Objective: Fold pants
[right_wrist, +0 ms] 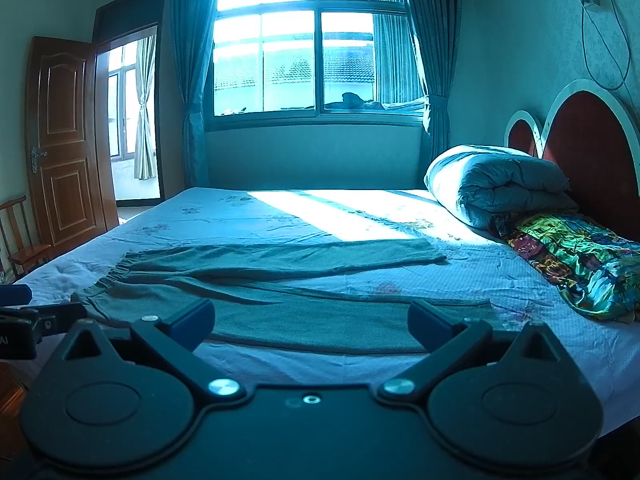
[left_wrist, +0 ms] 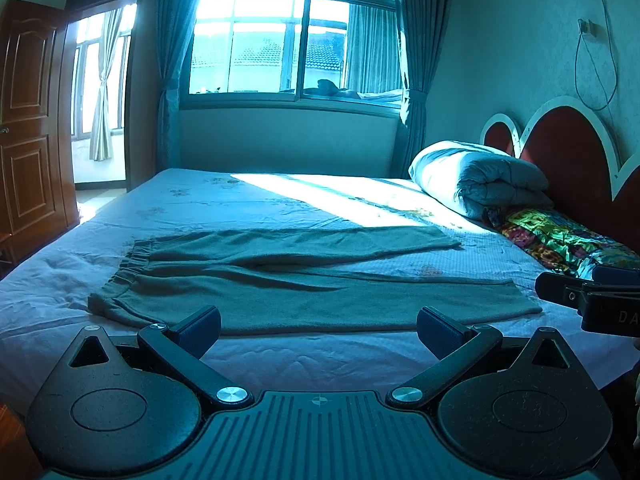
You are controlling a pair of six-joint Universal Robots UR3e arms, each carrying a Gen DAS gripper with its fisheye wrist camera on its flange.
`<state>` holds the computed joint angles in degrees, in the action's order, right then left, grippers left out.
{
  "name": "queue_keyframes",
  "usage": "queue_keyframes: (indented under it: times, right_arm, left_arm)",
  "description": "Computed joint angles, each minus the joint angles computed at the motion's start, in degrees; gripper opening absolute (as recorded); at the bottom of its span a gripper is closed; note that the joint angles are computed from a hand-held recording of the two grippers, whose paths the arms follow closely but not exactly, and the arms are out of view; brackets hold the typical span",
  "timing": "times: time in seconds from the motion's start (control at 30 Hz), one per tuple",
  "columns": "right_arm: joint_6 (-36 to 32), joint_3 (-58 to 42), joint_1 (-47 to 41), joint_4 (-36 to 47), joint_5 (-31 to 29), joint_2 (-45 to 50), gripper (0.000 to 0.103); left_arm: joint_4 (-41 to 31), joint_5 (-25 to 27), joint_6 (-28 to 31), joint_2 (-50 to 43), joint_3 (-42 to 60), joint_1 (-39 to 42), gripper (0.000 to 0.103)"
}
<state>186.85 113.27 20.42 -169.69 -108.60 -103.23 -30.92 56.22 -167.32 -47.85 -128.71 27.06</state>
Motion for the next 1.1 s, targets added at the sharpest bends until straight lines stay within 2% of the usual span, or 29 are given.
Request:
queue_keyframes:
  times: [1.1]
  right_arm:
    - [0.2,-0.6,0.3,0.6,-0.3,0.3,0.097]
  left_arm:
    - [2.2,2.1,-1.1,-1.1,-0.5,-1.7,0.103]
